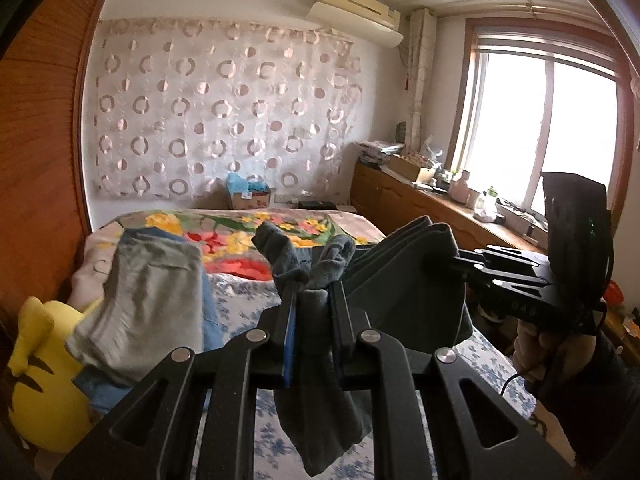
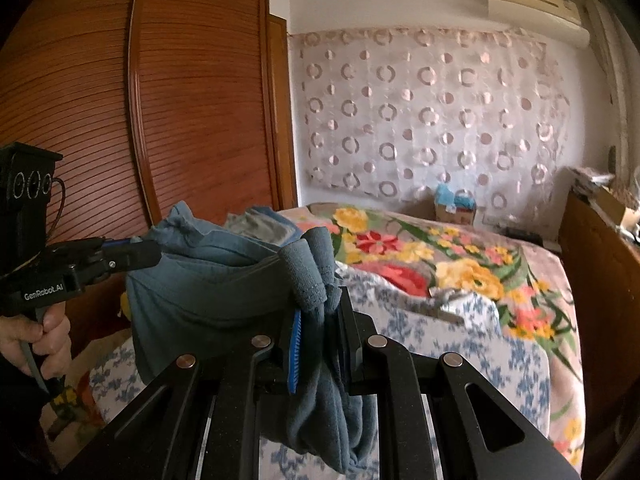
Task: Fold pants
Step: 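Carry the shorts with both grippers toward the stack of folded clothes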
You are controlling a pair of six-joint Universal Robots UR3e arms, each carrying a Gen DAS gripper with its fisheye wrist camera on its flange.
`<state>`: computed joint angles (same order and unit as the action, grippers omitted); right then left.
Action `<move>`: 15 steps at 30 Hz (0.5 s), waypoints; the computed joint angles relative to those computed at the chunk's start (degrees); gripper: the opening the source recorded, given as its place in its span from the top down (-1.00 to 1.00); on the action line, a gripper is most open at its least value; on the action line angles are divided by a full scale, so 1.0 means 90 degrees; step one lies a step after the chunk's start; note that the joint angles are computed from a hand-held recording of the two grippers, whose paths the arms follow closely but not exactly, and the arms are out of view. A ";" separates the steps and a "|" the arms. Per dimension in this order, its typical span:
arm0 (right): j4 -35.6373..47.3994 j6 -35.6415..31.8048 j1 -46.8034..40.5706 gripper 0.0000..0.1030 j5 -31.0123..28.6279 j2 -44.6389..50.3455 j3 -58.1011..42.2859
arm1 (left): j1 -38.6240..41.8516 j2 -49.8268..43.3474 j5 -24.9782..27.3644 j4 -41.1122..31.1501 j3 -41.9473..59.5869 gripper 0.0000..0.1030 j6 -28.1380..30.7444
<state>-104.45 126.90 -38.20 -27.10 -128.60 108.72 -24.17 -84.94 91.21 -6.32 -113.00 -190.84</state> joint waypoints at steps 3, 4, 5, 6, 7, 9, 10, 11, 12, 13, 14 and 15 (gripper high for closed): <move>-0.1800 0.1027 0.0713 0.71 -0.0383 0.0850 0.0019 | 0.0277 0.0047 -0.0118 -0.0045 0.0007 0.70 0.0095; -0.2304 0.1276 0.0920 0.71 -0.0508 0.1176 -0.0022 | 0.0355 0.0073 -0.0147 -0.0059 -0.0010 0.70 0.0118; -0.2578 0.1416 0.1045 0.71 -0.0578 0.1356 -0.0064 | 0.0448 0.0074 -0.0178 -0.0082 0.0011 0.70 0.0147; -0.2927 0.1607 0.1217 0.71 -0.0675 0.1598 -0.0142 | 0.0527 0.0069 -0.0204 -0.0091 0.0023 0.70 0.0178; -0.3190 0.1748 0.1358 0.71 -0.0748 0.1802 -0.0217 | 0.0569 0.0068 -0.0197 -0.0118 0.0048 0.70 0.0195; -0.3617 0.1964 0.1595 0.71 -0.0854 0.2244 -0.0430 | 0.0673 0.0027 -0.0180 -0.0112 0.0085 0.70 0.0242; -0.3802 0.2049 0.1702 0.71 -0.0898 0.2443 -0.0526 | 0.0715 -0.0009 -0.0172 -0.0113 0.0121 0.70 0.0252; -0.3899 0.2053 0.1739 0.71 -0.0890 0.2572 -0.0582 | 0.0747 -0.0028 -0.0163 -0.0131 0.0147 0.70 0.0253; -0.3927 0.2003 0.1727 0.71 -0.0853 0.2640 -0.0601 | 0.0803 -0.0055 -0.0175 -0.0134 0.0162 0.70 0.0259; -0.4080 0.2058 0.1819 0.71 -0.0906 0.2821 -0.0694 | 0.0854 -0.0083 -0.0184 -0.0130 0.0177 0.70 0.0254; -0.4202 0.2098 0.1894 0.71 -0.0944 0.2984 -0.0788 | 0.0894 -0.0100 -0.0191 -0.0130 0.0185 0.70 0.0248; -0.4213 0.2073 0.1909 0.71 -0.0931 0.3036 -0.0829 | 0.0937 -0.0126 -0.0191 -0.0108 0.0179 0.70 0.0244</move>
